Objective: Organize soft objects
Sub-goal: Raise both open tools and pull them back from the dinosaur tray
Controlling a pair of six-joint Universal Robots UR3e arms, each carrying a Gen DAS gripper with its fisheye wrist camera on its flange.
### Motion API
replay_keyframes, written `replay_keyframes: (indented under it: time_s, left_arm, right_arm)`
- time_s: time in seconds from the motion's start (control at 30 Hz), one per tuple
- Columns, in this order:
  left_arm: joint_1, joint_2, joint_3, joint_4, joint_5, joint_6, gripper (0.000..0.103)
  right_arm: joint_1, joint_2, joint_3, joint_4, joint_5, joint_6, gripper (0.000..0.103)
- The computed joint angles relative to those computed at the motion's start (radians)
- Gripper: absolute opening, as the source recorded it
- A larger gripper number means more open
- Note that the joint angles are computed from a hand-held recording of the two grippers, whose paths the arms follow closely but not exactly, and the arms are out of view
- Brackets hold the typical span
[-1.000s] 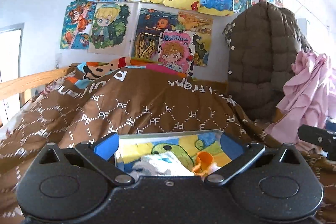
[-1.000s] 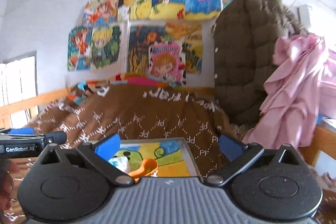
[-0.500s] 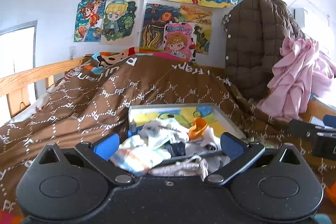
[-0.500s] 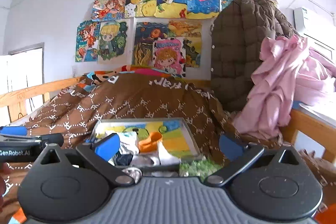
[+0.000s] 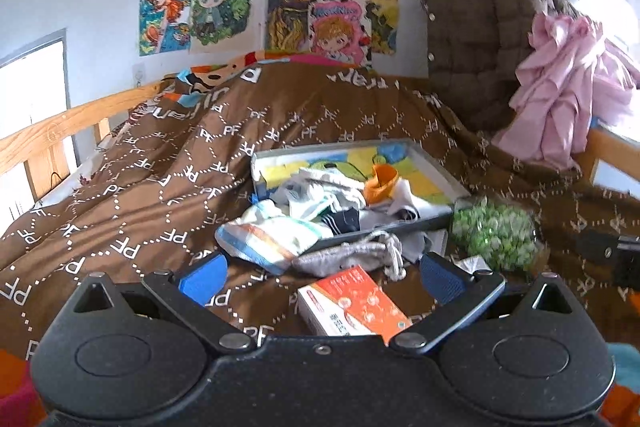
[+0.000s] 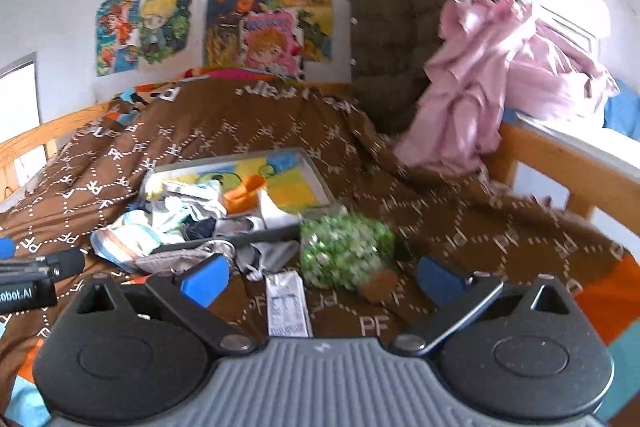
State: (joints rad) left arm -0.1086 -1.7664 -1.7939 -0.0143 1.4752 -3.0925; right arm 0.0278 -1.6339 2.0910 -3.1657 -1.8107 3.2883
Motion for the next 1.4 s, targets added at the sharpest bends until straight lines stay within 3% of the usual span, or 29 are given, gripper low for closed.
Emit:
replay_keyframes:
  time_s: [0.53,0.93,1.23,1.4]
  left_arm:
    - [-0.040,-0.057,0.112,-0.237,0.067,0.050,0.102]
    - [-0.057,-0.073,0.159,-0.312,0.140,0.036,0.102]
    - [-0.053,-0.079,0.179,-0.317,0.142,0.004,0.102]
    - [-0.028,-0.064,0.194,-0.356,0.091,-0.019,0.102]
  right_arm:
    - [-0.041,0.002,-0.079,0.282,0.126,-0.003,0.103]
    - [-0.030,0.020,-0.104,0.324,0.149,-0.028,0.103]
    - [-0.041,0.028,-0.096,0.278,0.212,-0.047,0.103]
    - [-0.028,0.032,-0.082,0.226,0.207,-0.052,0.103]
